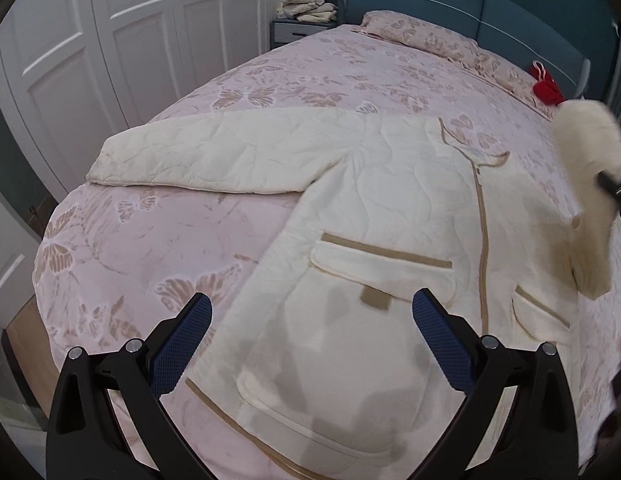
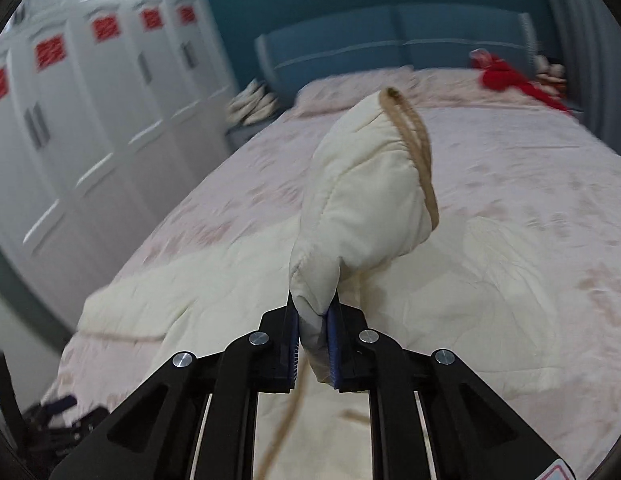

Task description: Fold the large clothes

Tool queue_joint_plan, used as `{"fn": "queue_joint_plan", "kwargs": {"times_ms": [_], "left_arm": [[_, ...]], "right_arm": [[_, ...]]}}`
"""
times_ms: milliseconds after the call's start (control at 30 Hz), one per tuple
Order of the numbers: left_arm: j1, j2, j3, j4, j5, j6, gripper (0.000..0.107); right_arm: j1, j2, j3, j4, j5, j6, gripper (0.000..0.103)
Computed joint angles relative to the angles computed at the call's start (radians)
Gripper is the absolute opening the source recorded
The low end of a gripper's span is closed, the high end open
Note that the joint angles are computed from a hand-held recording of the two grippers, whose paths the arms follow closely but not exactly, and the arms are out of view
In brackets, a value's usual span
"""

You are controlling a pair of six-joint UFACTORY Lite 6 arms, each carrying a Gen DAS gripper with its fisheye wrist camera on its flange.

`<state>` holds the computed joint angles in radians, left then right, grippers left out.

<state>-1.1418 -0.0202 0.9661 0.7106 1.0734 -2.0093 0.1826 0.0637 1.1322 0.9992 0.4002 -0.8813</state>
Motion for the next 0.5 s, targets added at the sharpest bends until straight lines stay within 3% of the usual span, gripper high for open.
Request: {"fn": "queue_joint_plan", "kwargs": {"times_ms": [133, 267, 400, 500], "left_arm": [[0.082, -0.097, -0.105, 0.026, -0.101, 0.007, 0.098], [0.217, -0.124, -0.163, 0.067, -0.306, 0.050, 0.095], [0.315, -0.095, -0.182, 0.099, -0.482, 0.039, 0.095], [0.377, -0.040, -0.196, 0.126, -0.634, -0.009, 0.096]], "right_arm": [[0.215, 0.154, 0.022, -0.008, -0.084, 0.046, 0.013], [0.353, 0.286, 0.048, -0.081, -0.135, 0.114, 0.029], [0.347, 0.154, -0.131, 0.209, -0.108, -0.183, 0.047], [0.301, -0.037, -0.299, 0.250, -0.104, -0.224, 0.047]]}}
